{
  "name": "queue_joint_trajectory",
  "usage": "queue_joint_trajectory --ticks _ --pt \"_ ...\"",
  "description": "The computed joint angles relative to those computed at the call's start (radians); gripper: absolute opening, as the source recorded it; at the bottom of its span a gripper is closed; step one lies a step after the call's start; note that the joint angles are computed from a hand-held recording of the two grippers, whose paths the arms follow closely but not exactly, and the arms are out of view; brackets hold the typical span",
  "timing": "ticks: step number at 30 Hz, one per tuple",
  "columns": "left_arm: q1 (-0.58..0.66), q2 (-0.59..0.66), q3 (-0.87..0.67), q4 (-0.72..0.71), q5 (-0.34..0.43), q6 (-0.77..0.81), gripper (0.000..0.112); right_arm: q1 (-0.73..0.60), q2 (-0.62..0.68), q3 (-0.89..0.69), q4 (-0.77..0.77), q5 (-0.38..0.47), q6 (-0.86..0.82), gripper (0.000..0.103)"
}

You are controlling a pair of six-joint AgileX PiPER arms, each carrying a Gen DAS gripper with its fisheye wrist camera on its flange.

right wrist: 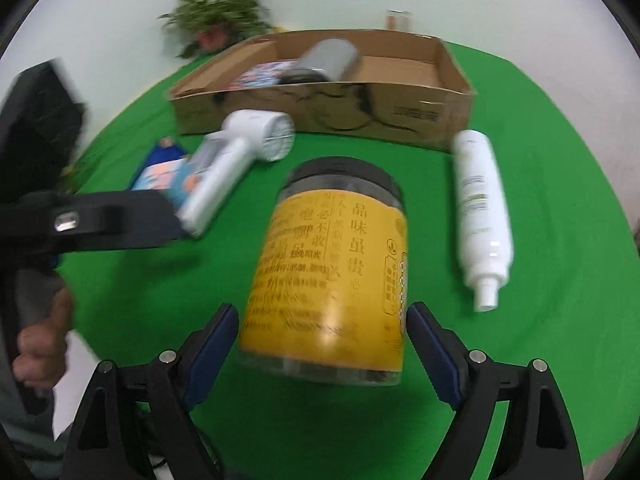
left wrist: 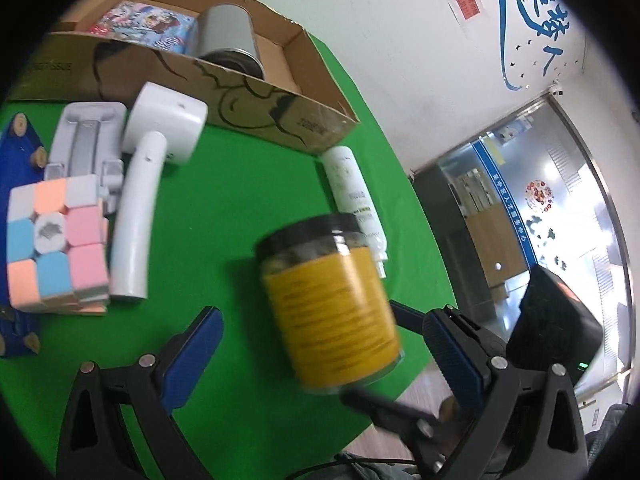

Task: Organize rigid objects
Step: 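Grasp the yellow-labelled jar around its body with the right gripper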

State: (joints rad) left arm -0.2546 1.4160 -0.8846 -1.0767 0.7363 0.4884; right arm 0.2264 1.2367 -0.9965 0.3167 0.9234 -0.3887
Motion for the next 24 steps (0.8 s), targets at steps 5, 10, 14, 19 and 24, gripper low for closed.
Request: queue_joint_trajectory --ticks 5,10,14,19,24 --pt "-0.019 0.04 -0.031 0.053 -0.002 -0.078 0.1 -0.243 0.055 -0.041 0.36 0.182 -0.211 0.093" --pt "0.002 0.059 -0.036 0.089 -0.003 -0.117 0.099 -0.285 0.204 -0.085 0.381 0.217 -0.131 0.09" --pt "0.006 0.086 -0.056 0.124 0.015 -0.15 0.097 -0.216 0.268 -0.094 0.421 0.213 -0.14 0.089" --pt "0.02 0.098 -0.049 0.126 0.054 -0.152 0.091 -0.107 0.309 -0.102 0.406 0.186 -0.107 0.084" --pt "0.056 0.094 -0.015 0.067 0.072 -0.094 0.09 -0.031 0.289 -0.087 0.365 0.116 -0.066 0.085"
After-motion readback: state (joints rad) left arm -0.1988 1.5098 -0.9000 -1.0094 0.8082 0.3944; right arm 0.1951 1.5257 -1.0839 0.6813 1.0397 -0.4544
